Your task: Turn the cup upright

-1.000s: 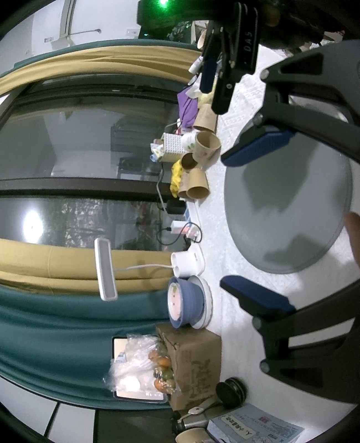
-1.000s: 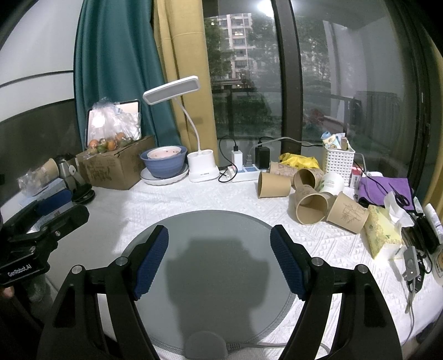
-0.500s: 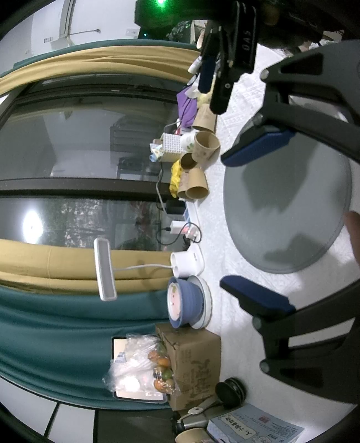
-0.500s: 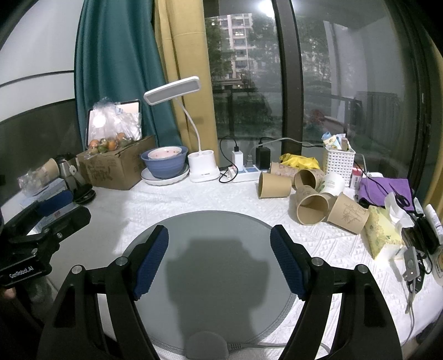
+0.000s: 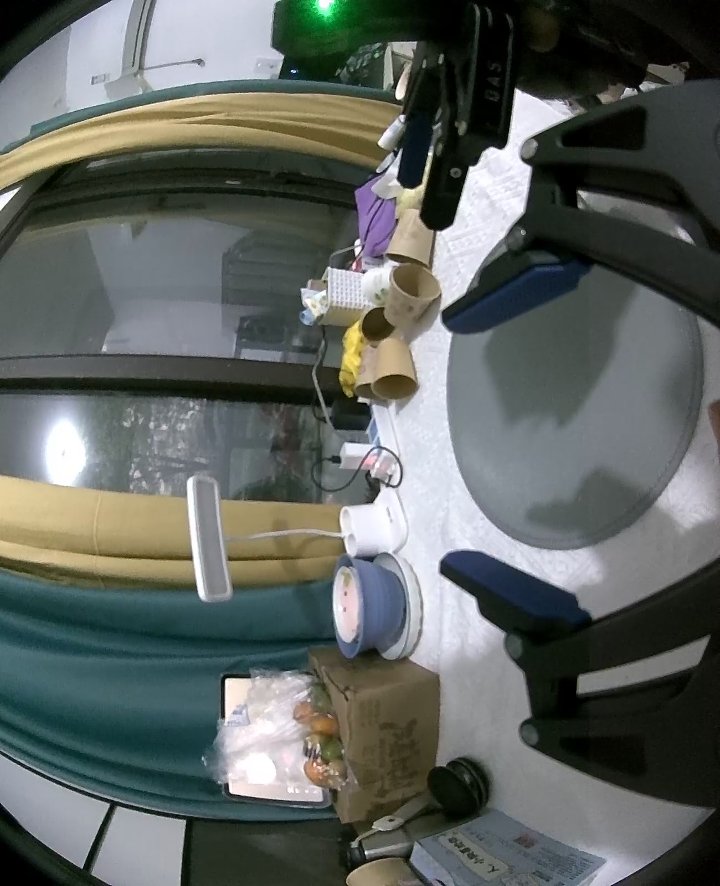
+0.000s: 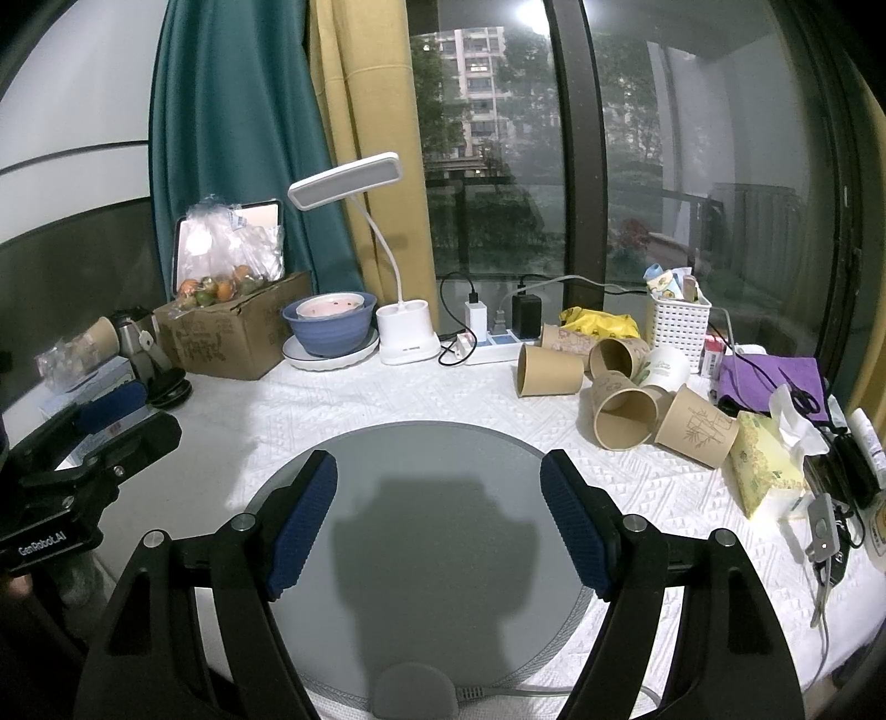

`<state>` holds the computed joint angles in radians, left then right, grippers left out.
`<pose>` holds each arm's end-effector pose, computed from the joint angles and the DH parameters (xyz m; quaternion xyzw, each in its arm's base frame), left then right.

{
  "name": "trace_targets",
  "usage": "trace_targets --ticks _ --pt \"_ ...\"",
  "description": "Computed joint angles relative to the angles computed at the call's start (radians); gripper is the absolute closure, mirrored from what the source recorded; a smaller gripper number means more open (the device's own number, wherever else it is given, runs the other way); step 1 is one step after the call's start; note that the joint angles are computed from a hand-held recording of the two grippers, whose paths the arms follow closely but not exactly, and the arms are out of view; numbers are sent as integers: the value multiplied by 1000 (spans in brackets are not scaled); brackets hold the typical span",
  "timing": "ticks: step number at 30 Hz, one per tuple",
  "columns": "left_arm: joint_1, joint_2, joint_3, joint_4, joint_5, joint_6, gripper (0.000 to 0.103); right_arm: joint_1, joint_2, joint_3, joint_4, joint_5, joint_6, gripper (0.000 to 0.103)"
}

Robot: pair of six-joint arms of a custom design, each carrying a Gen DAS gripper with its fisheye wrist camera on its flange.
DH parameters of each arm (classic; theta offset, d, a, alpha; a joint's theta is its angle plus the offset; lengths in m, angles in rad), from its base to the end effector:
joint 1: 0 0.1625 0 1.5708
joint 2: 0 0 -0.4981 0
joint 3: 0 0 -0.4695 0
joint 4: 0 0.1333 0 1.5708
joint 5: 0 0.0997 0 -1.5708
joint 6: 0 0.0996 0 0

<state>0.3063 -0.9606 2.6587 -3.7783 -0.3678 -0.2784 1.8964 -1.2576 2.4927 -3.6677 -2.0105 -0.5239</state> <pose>-0.2467 -0.3153 0.1224 0.2521 0.7703 -0.5307 0.2478 0.2273 -0.3892 0.2101 0.2824 -0.8455 0.3860 0.2375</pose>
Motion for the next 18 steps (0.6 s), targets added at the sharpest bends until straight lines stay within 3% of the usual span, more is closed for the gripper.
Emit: trace_targets --ticks 10,18 --pt "8 -7 -2 20 -12 -13 21 1 1 -4 11 -4 1 24" --pt "75 3 -51 9 -70 71 21 -11 24 -41 40 -10 -2 24"
